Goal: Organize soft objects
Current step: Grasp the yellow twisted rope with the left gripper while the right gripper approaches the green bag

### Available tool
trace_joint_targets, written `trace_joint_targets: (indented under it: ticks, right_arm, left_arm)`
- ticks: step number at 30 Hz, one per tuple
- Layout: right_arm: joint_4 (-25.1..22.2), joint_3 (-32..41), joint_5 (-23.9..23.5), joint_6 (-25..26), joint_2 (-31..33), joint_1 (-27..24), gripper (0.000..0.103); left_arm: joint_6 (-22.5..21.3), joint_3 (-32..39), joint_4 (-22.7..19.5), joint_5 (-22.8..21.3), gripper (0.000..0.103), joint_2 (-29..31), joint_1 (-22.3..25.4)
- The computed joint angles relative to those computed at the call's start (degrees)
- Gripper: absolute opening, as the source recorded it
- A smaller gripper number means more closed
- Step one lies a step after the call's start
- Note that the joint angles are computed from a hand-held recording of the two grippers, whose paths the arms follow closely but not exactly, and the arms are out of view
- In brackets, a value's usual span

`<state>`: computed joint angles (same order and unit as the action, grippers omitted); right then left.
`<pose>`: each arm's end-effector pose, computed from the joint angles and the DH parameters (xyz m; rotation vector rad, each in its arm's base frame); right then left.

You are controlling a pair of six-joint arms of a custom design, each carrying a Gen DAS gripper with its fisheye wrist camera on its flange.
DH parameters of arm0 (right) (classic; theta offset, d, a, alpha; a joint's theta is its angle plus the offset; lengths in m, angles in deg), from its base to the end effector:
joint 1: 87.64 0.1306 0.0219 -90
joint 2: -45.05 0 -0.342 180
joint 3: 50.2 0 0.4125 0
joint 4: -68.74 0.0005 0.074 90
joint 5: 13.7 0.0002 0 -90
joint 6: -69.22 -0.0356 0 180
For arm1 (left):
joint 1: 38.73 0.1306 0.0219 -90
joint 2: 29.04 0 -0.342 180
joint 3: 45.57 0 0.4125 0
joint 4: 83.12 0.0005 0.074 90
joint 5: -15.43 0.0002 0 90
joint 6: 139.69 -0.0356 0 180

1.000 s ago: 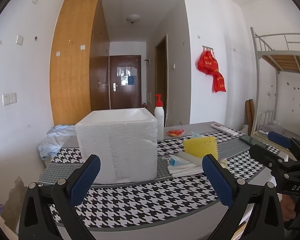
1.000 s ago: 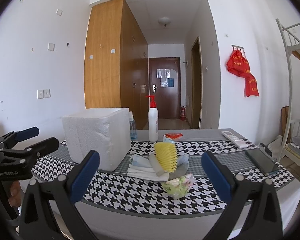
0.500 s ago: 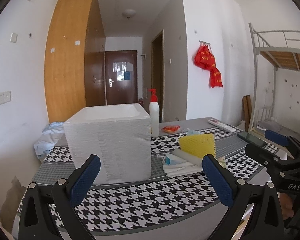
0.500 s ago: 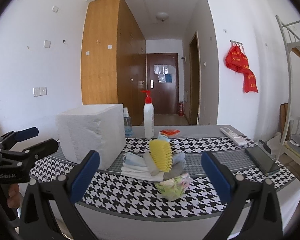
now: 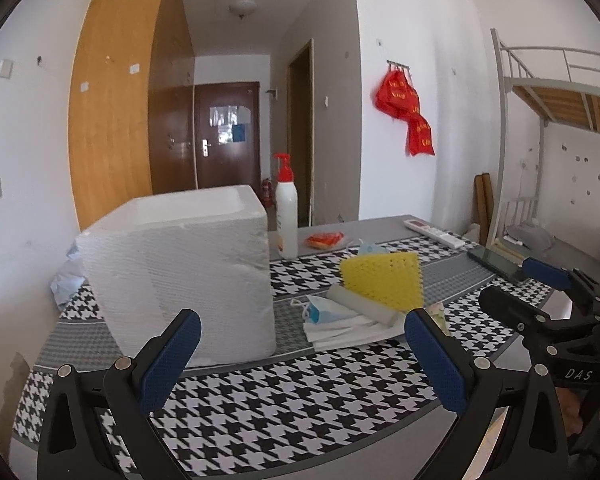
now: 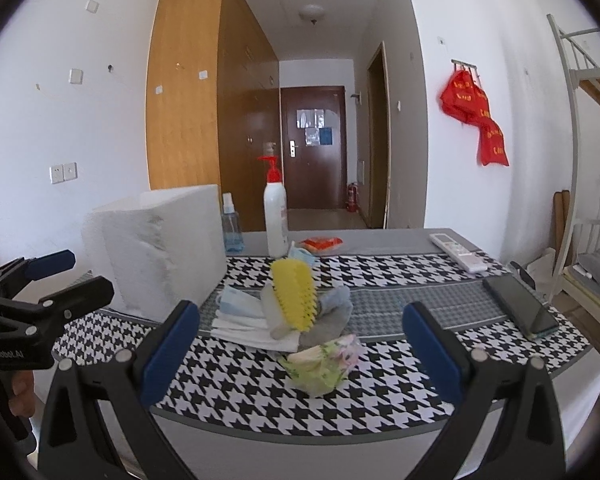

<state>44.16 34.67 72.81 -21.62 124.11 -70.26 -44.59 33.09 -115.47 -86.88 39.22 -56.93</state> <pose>0.4490 0.1423 0.4727 -0.3154 1.8808 0.2736 0.3839 -0.1188 0.4819 0.0810 1.9434 -0.0596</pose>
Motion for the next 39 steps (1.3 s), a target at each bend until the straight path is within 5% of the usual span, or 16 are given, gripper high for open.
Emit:
trace_joint_targets:
  ticks: [39]
  right_arm:
    - [-5.4, 4.2, -4.7, 1.0, 7.8, -6.1, 0.100]
  left_arm:
    - [0.9, 19.5, -8.1, 9.3, 0.102, 20.3, -2.0]
